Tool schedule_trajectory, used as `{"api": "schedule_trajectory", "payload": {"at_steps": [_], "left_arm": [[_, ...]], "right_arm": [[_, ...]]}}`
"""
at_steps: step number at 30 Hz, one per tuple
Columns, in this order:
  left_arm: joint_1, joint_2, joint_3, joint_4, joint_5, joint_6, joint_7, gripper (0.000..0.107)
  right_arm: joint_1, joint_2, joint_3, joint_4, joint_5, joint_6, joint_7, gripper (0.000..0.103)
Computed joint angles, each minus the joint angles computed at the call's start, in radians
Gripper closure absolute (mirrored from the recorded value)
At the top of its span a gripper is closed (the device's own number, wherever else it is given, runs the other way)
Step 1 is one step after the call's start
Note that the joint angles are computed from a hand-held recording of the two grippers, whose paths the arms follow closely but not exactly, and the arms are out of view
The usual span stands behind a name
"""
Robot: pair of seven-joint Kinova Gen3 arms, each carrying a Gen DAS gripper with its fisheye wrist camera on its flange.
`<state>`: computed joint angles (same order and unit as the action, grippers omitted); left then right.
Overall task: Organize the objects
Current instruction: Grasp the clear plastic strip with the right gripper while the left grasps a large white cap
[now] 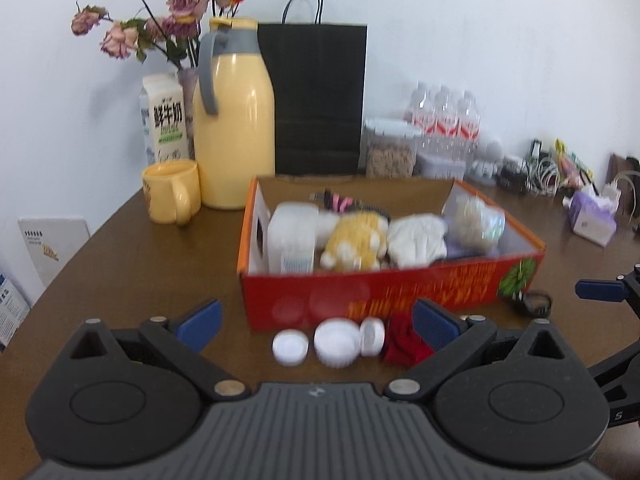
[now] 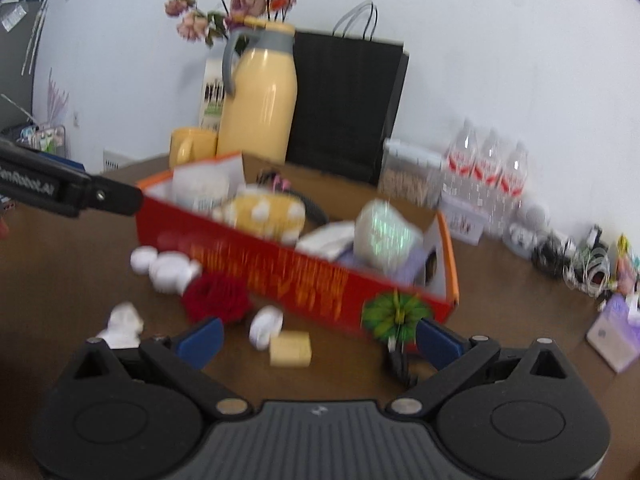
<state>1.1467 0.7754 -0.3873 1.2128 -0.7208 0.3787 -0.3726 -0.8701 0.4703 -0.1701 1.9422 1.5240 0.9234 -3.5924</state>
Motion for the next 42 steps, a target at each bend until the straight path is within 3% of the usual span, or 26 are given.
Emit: {"api": "schedule_trajectory", "payload": {"at_steps": [10, 16, 27, 30, 34, 35, 42], "left_arm": [[-0.006, -0.019, 0.058, 0.082, 0.029, -0.005, -0.028, 0.004], [0.007, -0.006, 0.073, 0.093, 0.044, -0.01, -0.073, 0.004], [0.012, 0.051, 0.107, 0.017, 0.069, 0.04, -0.16, 0.004], [0.016, 0.058, 0.102, 0.017, 0.073, 0.025, -0.161, 0.004], [0.017, 0.058, 0.093, 0.027, 0.089, -0.006, -0.161, 0.004], [0.019, 0.057, 0.09, 0.029, 0.094, -0.01, -0.164, 0.005], [0.079, 0.062, -0.013, 0.067, 0.117, -0.078, -0.114, 0.031]], "right_arm": [[-0.008, 0.011, -0.004, 0.044, -0.075, -0.054, -0.046, 0.004], [-0.002, 0.009, -0.006, 0.076, -0.035, -0.085, -0.133, 0.017], [0.047, 0.004, -0.048, 0.13, 0.088, -0.106, -0.31, 0.03], [0.063, -0.001, -0.061, 0.144, 0.115, -0.108, -0.352, 0.043], [0.072, 0.001, -0.073, 0.147, 0.126, -0.096, -0.371, 0.051], [0.072, 0.002, -0.075, 0.147, 0.126, -0.092, -0.371, 0.058], [0.073, 0.003, -0.086, 0.151, 0.142, -0.084, -0.381, 0.081]]}}
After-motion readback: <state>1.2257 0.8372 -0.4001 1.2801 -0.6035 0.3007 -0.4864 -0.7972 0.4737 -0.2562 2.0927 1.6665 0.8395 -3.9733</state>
